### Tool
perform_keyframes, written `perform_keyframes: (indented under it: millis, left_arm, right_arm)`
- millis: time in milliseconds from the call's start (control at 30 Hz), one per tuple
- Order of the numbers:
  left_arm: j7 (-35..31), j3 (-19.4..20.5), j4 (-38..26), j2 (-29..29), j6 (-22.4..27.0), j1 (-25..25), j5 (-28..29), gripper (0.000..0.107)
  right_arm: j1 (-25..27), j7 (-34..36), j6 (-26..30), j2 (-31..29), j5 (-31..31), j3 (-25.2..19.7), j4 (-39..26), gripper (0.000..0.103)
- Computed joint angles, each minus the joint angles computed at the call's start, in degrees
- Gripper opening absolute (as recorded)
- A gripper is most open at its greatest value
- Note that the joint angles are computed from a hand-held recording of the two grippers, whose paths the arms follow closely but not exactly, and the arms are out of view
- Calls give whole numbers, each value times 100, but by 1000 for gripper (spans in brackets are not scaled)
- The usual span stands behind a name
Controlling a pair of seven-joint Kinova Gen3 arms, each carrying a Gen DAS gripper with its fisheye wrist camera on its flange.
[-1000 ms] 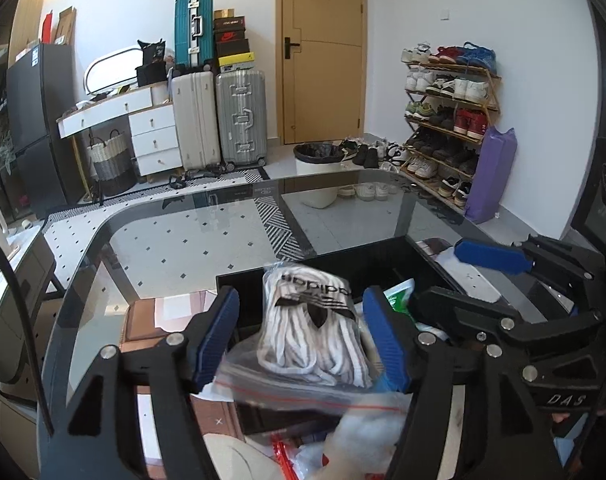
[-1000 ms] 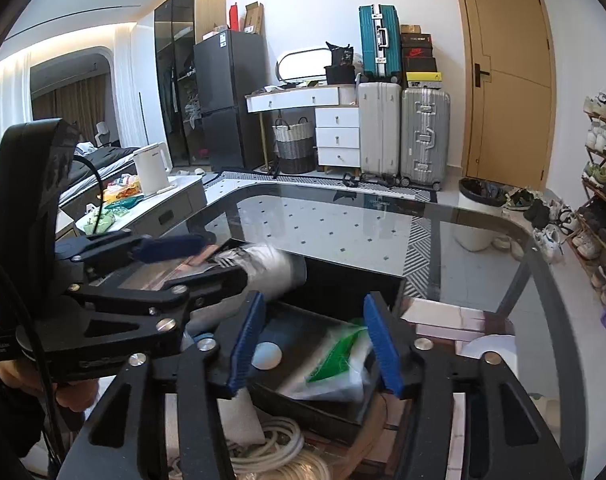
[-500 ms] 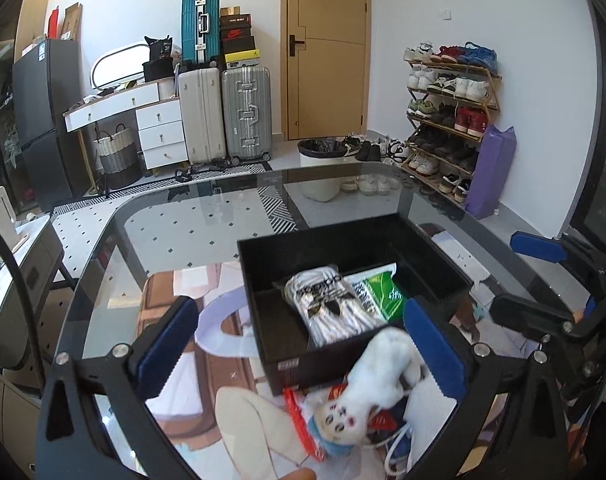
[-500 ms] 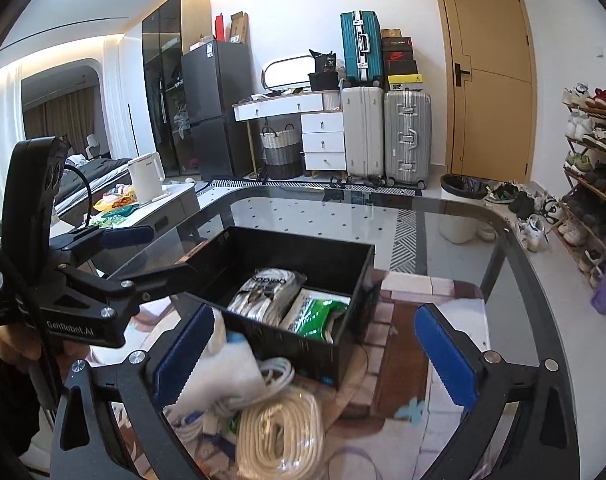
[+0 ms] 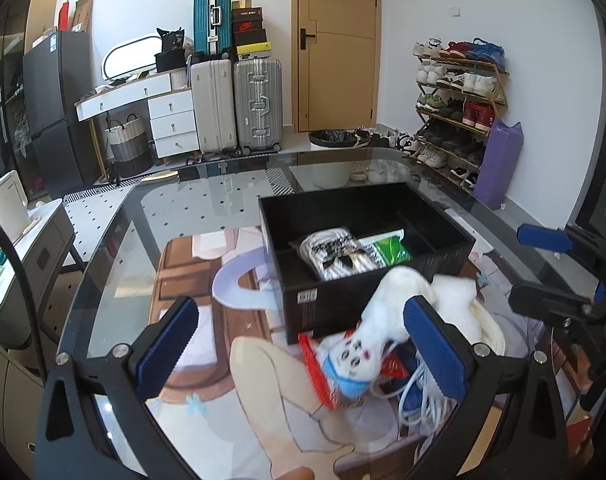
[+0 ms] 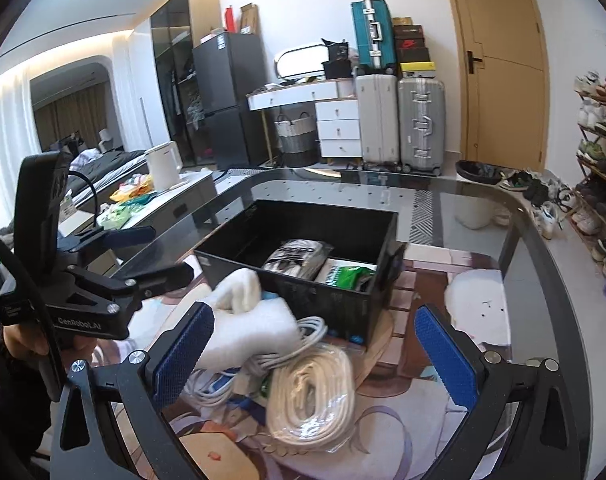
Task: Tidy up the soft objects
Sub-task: 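Grasp the white foam wrap with the right tool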
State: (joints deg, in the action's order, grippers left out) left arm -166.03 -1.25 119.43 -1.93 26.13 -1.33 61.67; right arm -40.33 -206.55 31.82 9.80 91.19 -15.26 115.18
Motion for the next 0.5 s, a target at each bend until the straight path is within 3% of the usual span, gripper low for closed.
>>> perform_keyframes:
  millis: [133, 500]
  left_arm:
    - [2, -32, 75, -28, 10, -24, -53, 103]
    - [-365, -181, 316, -111, 195, -135, 97, 103]
  right_arm:
    - [-30, 34, -109, -42, -14, -46, 10, 102]
    - [-237, 867, -310, 52, -756, 28, -205, 102]
